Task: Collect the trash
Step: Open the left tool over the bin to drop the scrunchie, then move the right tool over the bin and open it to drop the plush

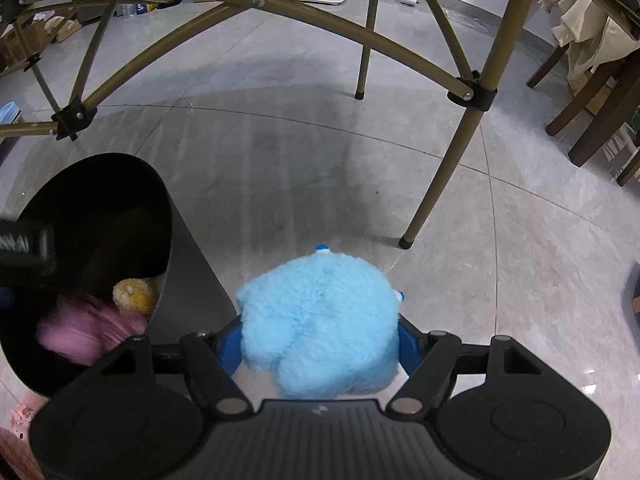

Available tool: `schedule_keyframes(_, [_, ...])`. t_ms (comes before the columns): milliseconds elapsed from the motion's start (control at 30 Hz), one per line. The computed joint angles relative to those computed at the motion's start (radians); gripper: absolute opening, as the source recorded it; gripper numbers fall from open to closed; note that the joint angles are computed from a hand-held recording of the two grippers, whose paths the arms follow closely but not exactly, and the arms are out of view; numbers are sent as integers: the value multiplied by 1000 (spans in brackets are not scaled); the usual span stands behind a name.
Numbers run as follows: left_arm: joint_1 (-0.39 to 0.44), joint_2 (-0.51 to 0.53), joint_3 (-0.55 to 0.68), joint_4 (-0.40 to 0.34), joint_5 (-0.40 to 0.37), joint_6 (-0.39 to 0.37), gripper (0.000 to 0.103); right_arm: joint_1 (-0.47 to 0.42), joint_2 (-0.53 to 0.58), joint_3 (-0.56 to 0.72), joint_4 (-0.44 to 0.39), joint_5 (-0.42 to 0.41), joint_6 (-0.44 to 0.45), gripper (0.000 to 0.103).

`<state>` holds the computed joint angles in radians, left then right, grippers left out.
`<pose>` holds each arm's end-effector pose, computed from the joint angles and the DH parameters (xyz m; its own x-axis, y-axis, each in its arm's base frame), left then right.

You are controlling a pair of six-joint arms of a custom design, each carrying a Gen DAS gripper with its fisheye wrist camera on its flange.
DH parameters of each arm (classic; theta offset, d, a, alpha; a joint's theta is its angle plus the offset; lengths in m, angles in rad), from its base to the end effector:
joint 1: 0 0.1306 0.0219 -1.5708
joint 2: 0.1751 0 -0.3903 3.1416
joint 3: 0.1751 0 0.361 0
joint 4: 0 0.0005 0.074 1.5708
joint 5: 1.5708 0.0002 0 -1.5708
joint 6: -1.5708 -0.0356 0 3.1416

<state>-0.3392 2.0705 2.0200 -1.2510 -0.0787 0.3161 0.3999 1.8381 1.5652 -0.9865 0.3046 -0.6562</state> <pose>0.6186 -0.2158 0.3115 -0.9610 0.0105 -0.2764 0.0140 0.9998 -0.0107 0.5289 0.2114 0.2832 -0.8697 0.2643 -0.4169 0.3078 0.9507 -0.0393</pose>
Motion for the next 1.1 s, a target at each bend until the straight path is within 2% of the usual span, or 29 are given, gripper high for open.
schedule_keyframes(200, [-2,12,18,-33,4,-30,103,2,-1,0,-1,1,4,72])
schedule_keyframes(633, [-1,1,9,-33,8,-49,103,3,-7,-3,5,-3,15,72])
schedule_keyframes(1100, [35,-83,-76,26,-7,-138,103,20,-28,0,4,-4,24,72])
